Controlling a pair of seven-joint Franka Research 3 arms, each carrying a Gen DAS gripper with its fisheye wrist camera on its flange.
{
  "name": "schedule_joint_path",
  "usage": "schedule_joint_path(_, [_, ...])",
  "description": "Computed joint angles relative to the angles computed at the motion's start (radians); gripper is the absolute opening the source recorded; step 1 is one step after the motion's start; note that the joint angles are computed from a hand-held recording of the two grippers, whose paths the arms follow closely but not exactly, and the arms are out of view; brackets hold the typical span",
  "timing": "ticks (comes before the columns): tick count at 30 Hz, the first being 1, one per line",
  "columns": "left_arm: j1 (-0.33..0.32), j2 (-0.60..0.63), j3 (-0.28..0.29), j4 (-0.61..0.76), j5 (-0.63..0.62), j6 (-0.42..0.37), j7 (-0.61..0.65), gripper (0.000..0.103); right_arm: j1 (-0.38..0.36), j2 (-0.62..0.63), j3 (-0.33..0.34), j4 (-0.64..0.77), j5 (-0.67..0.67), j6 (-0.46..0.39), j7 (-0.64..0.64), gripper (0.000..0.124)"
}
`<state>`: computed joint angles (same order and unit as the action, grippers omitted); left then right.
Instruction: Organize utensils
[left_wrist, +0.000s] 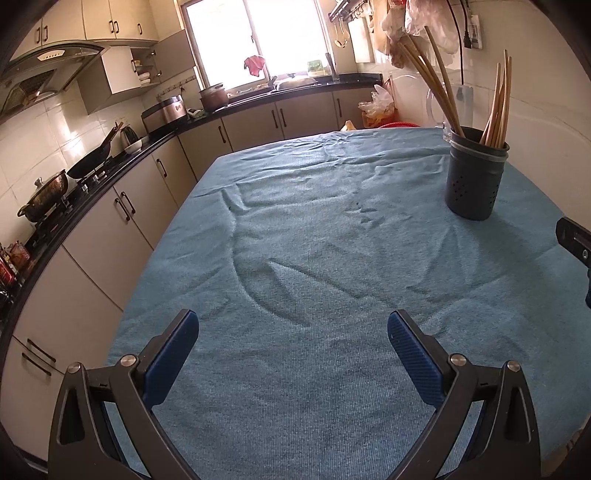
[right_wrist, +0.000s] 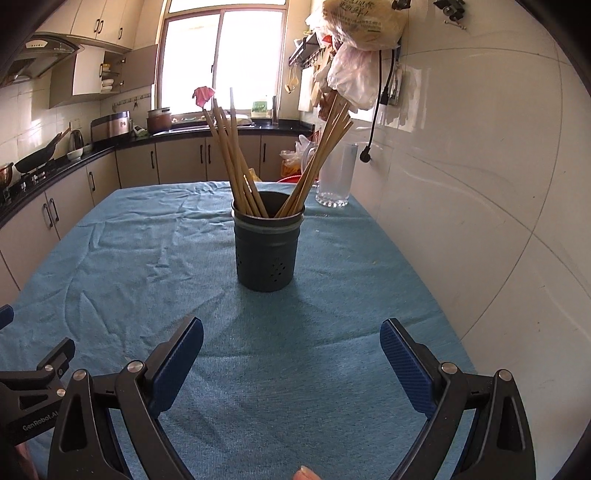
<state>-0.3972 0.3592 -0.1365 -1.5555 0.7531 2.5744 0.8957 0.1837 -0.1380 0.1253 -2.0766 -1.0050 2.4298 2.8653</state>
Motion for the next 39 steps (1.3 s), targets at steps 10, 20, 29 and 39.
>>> schedule_joint_path(10, [-0.014, 0.03, 0.0, 0.039, -0.01, -0.03, 0.02, 0.102, -0.007, 0.012, -0.014, -0.006, 0.027, 0.019, -0.006, 0.098])
schedule_joint_path(20, [-0.022, 0.041, 0.004, 0.055, -0.016, -0.044, 0.028, 0.102, -0.011, 0.018, -0.018, -0.006, 0.046, 0.032, -0.02, 0.098])
schedule_joint_path(29, [-0.022, 0.039, 0.006, 0.051, -0.011, -0.041, 0.019, 0.102, -0.004, 0.03, -0.02, 0.005, 0.055, 0.026, -0.041, 0.098])
schedule_joint_path(39, [-0.014, 0.037, 0.005, 0.041, -0.019, -0.033, 0.019, 0.102, 0.005, 0.044, -0.024, 0.014, 0.069, 0.023, -0.062, 0.098])
